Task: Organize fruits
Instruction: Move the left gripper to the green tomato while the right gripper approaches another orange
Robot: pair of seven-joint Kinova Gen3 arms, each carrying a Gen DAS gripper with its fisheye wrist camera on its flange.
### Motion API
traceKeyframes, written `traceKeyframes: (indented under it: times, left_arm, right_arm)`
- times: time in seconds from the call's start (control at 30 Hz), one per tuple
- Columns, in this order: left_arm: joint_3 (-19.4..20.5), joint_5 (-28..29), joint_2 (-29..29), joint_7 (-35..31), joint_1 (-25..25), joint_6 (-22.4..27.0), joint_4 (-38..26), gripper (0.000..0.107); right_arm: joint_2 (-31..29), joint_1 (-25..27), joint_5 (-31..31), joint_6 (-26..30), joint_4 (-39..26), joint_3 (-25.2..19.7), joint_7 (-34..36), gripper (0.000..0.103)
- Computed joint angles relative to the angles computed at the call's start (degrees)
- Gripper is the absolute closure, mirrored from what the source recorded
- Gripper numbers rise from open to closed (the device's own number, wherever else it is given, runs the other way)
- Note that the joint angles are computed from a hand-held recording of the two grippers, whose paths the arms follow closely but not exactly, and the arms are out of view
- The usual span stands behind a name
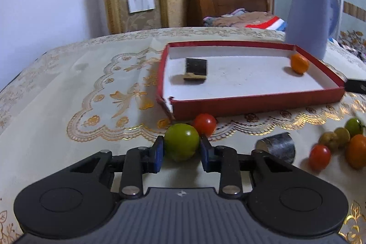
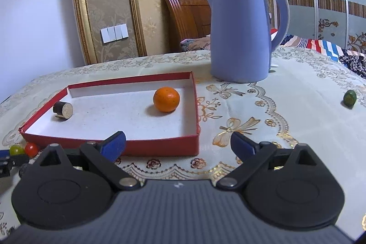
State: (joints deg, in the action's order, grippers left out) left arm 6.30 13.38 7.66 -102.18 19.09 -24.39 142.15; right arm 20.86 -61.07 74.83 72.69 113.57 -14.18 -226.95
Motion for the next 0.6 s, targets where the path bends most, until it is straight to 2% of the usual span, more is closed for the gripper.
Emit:
traceKeyframes:
  times: [0.07,0.13,0.23,0.4,0.6]
  left_arm:
    - [1.22,-1.67,-0.11,1.99,-1.96,0.55,-0.12,0.076]
    - [-0.08,-1.02,-0.11,1.25,-0.43,0.59,-0.23,0.076]
    - [-0.03,-0.56,-0.10,0.97,-0.35,0.52,-0.17,0.076]
    - [-0.15,-0.62,-0.10,0.66,-0.44,0.42,-0.10,0.076]
    - [-0.17,0.18,-0.05,0.00,-0.07,0.20,-0.02,0.076]
  right_arm:
    - [-0.85,-1.08,-0.99,1.22,1.35,-0.66,-1.59,0.005]
    - [-1.28,-1.92,-2.90,2.51,2.10,-1.42,-1.91,0.005]
    - [-2.28,-3.05,-5.68,2.67,3.80,-2.70,-3.39,0.005]
    - [-4.25,-5.79,-4.74,1.13,7.57,-5.27,-9.92,0.006]
    - [-2.35,-6.73,-1.60,-2.90,4.61,-6.01,-3.01,0.007]
